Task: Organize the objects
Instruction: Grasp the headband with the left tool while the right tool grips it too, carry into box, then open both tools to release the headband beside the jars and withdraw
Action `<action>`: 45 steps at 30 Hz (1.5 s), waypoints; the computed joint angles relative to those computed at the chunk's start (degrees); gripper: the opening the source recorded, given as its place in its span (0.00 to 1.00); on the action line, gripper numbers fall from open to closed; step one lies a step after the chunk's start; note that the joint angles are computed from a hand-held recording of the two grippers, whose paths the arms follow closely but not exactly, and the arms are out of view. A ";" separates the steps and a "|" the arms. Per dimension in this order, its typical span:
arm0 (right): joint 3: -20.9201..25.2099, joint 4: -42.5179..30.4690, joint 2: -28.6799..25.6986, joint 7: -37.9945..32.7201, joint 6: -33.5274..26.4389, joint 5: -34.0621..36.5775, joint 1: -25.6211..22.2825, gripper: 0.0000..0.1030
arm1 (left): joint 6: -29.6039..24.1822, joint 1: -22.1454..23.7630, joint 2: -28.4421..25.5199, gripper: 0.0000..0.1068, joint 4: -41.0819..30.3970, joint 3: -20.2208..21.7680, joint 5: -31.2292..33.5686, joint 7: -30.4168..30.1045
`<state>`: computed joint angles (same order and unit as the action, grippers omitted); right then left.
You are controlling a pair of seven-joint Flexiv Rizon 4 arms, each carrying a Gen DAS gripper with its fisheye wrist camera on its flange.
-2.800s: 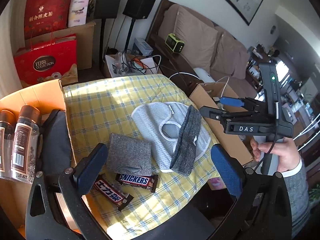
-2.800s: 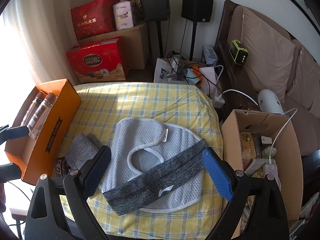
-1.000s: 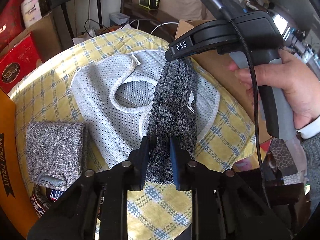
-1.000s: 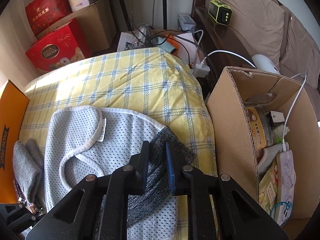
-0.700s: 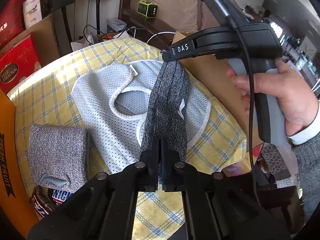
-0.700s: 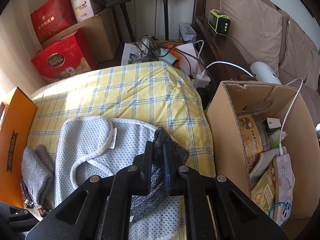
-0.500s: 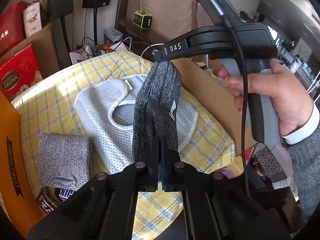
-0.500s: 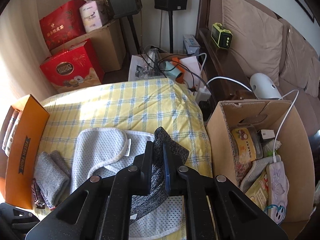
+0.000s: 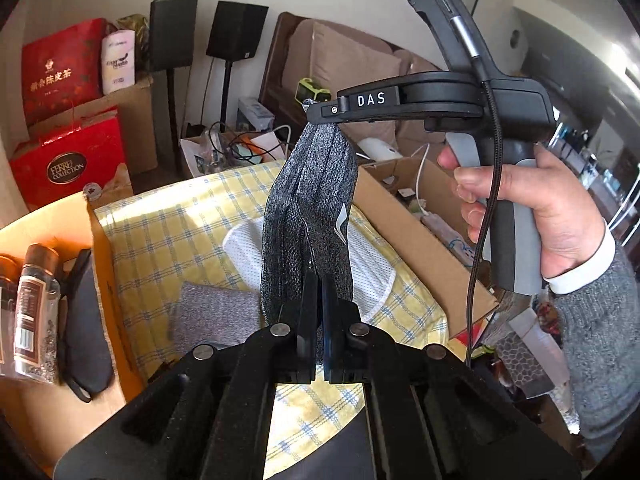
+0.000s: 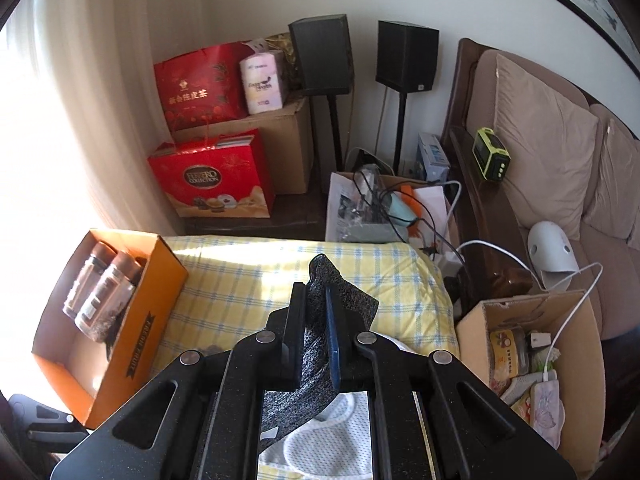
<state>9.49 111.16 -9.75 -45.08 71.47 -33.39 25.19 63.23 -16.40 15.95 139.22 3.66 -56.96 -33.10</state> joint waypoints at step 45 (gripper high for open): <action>-3.06 -39.90 -30.41 -20.22 -20.97 5.05 21.86 0.51 | -8.99 24.50 -7.08 0.40 -1.39 6.53 16.76 -8.86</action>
